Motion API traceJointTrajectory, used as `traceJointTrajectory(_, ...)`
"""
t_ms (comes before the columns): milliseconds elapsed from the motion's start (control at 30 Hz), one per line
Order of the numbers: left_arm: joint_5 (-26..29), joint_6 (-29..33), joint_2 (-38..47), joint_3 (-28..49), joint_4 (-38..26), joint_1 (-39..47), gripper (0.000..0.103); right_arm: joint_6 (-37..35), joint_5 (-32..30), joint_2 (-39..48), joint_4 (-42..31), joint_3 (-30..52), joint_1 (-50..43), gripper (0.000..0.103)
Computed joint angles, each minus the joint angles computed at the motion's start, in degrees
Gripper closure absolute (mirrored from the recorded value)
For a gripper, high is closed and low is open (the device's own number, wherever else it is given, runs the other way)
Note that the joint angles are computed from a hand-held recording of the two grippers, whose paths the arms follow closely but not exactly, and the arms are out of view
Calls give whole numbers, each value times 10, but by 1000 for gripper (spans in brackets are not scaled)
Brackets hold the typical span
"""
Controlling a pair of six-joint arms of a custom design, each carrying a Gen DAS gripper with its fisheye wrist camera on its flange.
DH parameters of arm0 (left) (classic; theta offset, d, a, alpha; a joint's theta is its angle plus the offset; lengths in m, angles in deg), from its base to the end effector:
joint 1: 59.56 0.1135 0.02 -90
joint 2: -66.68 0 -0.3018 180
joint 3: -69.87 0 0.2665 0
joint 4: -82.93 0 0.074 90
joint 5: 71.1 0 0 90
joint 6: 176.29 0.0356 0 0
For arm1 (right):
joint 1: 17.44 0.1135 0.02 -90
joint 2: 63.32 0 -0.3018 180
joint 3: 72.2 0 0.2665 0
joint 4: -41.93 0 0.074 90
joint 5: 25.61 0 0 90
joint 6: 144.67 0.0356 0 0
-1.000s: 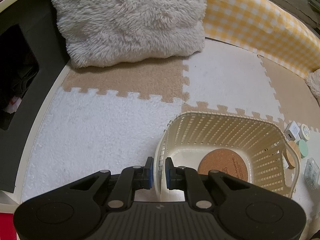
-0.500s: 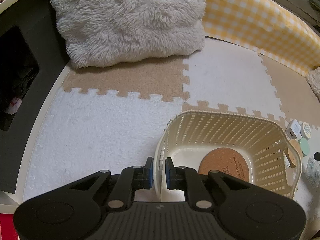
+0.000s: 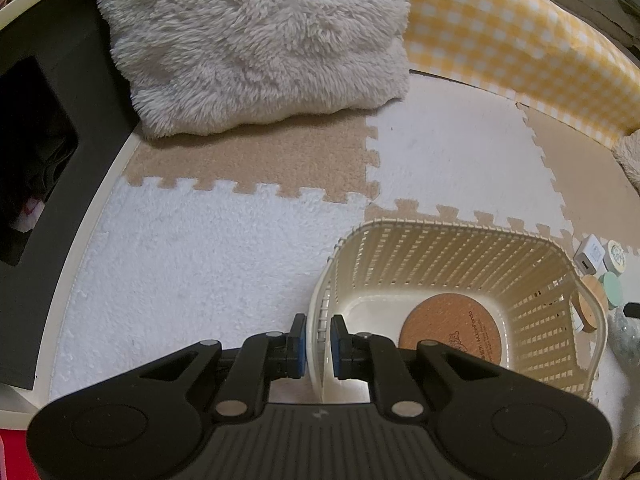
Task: Organize rigid objects
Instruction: 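Move the right gripper to the clear plastic box and grasp it, then carry the clear plastic box into the basket onto the coaster and release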
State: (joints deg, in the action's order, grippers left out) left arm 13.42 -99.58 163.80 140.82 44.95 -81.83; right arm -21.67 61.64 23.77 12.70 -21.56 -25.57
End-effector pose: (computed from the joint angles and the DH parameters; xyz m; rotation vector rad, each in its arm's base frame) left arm 0.3199 -0.1273 0.1969 0.1806 2.6768 -0.0657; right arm 0.2618 -0.0357 0.1567 0.9461 2.5619 0.1907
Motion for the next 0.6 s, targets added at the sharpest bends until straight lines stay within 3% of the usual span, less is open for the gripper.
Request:
traceJointTrajectory(200, 0, 0, 0, 0, -1, 0, 90, -48, 40, 25, -18, 19, 34, 14)
traceJointTrajectory(333, 0, 1, 0, 1, -2, 0, 90, -64, 61, 31, -31, 25, 41, 26)
traceJointTrajectory(600, 0, 0, 1, 1, -2, 0, 90, -74, 63, 17, -44, 26, 40, 29)
